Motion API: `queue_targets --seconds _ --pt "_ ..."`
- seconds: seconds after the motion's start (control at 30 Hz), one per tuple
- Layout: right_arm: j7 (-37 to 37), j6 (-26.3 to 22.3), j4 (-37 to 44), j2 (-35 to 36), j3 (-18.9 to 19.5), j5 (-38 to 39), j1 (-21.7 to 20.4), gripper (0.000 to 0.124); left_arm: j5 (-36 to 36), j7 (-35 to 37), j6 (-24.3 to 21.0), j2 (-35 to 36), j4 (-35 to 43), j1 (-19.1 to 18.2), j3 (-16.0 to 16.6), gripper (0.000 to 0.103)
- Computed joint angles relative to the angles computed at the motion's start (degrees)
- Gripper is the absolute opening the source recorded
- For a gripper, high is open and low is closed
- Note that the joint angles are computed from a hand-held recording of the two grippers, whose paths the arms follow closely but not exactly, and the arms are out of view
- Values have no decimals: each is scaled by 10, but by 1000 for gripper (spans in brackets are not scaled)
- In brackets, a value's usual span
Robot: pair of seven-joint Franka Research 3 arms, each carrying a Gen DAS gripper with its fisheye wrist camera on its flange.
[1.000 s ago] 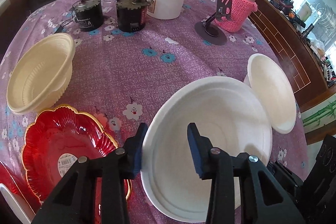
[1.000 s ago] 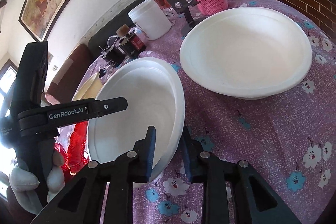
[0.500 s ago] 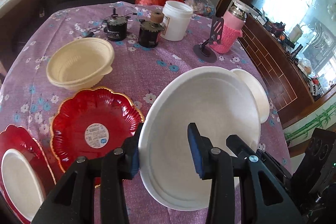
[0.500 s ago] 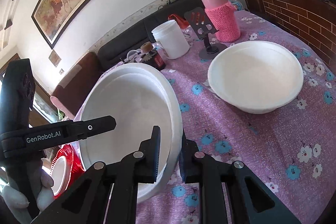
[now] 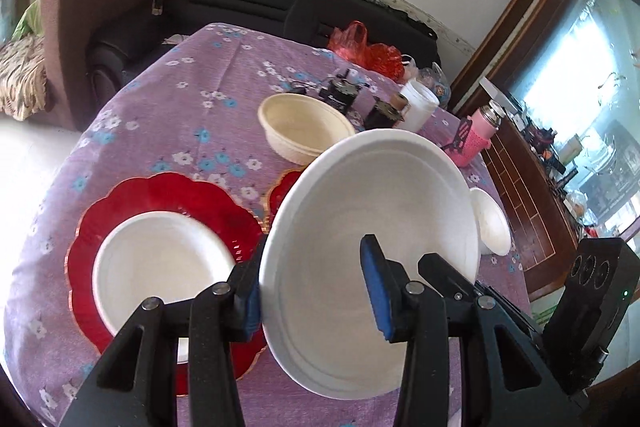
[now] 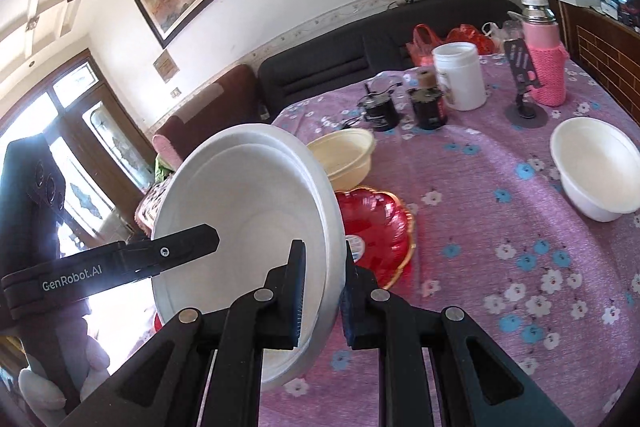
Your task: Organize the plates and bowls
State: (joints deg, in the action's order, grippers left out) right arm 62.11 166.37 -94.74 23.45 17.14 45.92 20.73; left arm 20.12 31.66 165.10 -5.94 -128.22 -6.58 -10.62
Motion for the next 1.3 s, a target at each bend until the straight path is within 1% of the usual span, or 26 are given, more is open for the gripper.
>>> queue_targets --seconds 0.13,0.23,0.33,0.4,0.5,0.67,0.77,0.87,0.97,1.07,1.17,1.23,1.3 --pt "45 -24 33 25 -16 -60 47 17 -13 -17 27 -63 -82 19 17 41" --pt "79 -41 63 47 -26 -104 73 17 -34 -13 46 -91 -126 28 30 41" --pt "114 -58 93 70 -38 -151 99 17 -65 5 66 -107 -161 27 48 41" --pt "135 -71 114 87 -44 -176 110 17 -85 21 78 -111 -177 24 60 41" --pt "161 -88 140 107 -49 -203 119 17 -107 37 90 -114 -193 22 68 41" --pt "201 -121 192 145 -61 -244 134 17 -159 83 103 -95 -195 -2 98 42" --pt "220 -137 219 164 -66 -260 139 17 -190 109 104 -83 -194 -13 109 42" --pt "234 -153 242 180 -70 -274 142 17 -210 125 100 -70 -186 -12 108 42" --pt "244 -166 264 195 -74 -286 145 17 -242 151 96 -56 -176 -19 115 42" --pt "248 -177 280 207 -74 -293 146 17 -251 156 94 -50 -170 -6 104 42" --pt "251 -183 293 216 -75 -298 148 17 -271 172 99 -46 -168 -9 105 42" --pt "252 -181 293 216 -76 -303 150 17 -268 171 98 -45 -168 0 98 42" --pt "249 -183 298 218 -78 -309 153 17 -251 156 96 -45 -166 16 83 42"
